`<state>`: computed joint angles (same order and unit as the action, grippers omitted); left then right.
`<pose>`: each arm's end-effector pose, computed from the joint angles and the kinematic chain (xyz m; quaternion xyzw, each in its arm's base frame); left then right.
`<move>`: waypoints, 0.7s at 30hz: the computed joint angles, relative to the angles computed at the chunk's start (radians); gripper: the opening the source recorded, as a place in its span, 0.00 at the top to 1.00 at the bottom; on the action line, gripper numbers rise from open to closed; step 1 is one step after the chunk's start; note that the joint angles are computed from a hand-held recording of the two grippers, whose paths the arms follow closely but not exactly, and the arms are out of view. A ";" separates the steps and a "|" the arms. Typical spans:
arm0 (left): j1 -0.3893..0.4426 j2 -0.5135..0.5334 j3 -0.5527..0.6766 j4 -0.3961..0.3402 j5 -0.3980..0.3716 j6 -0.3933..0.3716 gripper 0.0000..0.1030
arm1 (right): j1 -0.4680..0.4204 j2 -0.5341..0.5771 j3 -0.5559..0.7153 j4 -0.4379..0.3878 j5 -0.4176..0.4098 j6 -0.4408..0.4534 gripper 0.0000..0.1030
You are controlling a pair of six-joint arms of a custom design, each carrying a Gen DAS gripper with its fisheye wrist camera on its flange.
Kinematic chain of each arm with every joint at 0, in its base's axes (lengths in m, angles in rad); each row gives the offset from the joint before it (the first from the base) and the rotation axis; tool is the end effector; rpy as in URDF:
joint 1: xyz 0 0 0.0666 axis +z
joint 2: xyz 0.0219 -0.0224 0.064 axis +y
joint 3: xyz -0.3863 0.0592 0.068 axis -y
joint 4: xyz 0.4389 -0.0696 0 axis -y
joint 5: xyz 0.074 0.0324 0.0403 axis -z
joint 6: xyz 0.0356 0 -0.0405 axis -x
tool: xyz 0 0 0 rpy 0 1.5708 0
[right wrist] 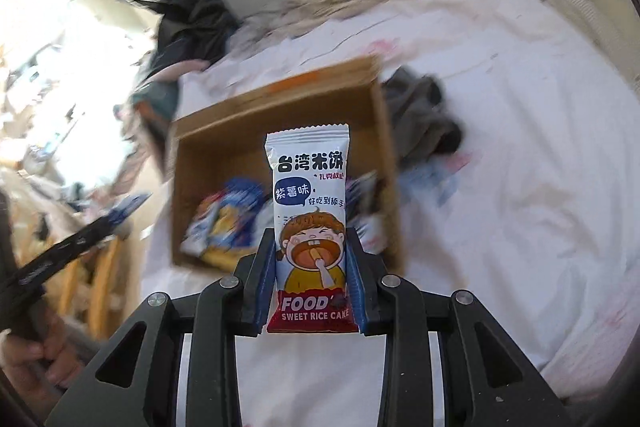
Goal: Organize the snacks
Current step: 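Carry both held snacks over the box and lower them in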
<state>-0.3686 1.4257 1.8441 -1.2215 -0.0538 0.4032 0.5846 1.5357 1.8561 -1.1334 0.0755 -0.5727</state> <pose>0.4766 -0.1825 0.6220 -0.0261 0.9266 -0.1178 0.3562 0.4754 0.3109 0.5776 0.0084 0.9285 0.1728 0.3286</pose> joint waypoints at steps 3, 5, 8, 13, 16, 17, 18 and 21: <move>0.006 0.047 0.056 -0.012 0.012 -0.020 0.76 | -0.033 0.027 0.031 -0.011 -0.019 -0.009 0.68; 0.010 0.071 0.085 -0.008 0.011 -0.025 0.76 | -0.052 0.045 0.056 -0.017 -0.036 -0.001 0.67; 0.016 0.093 0.092 0.010 0.026 -0.028 0.76 | -0.061 0.085 0.101 -0.037 -0.044 0.036 0.67; 0.020 0.116 0.050 0.007 0.053 -0.022 0.76 | -0.067 0.120 0.104 -0.061 -0.104 0.031 0.67; 0.024 0.133 0.055 -0.011 0.059 -0.006 0.76 | -0.060 0.143 0.128 -0.096 -0.076 0.055 0.67; 0.022 0.139 0.060 -0.017 0.041 -0.010 0.76 | -0.060 0.146 0.131 -0.101 -0.077 0.057 0.67; 0.020 0.145 0.064 -0.024 0.031 -0.014 0.76 | -0.059 0.156 0.139 -0.111 -0.087 0.055 0.67; 0.026 0.160 0.071 -0.043 0.043 -0.003 0.76 | -0.056 0.168 0.148 -0.129 -0.084 0.058 0.67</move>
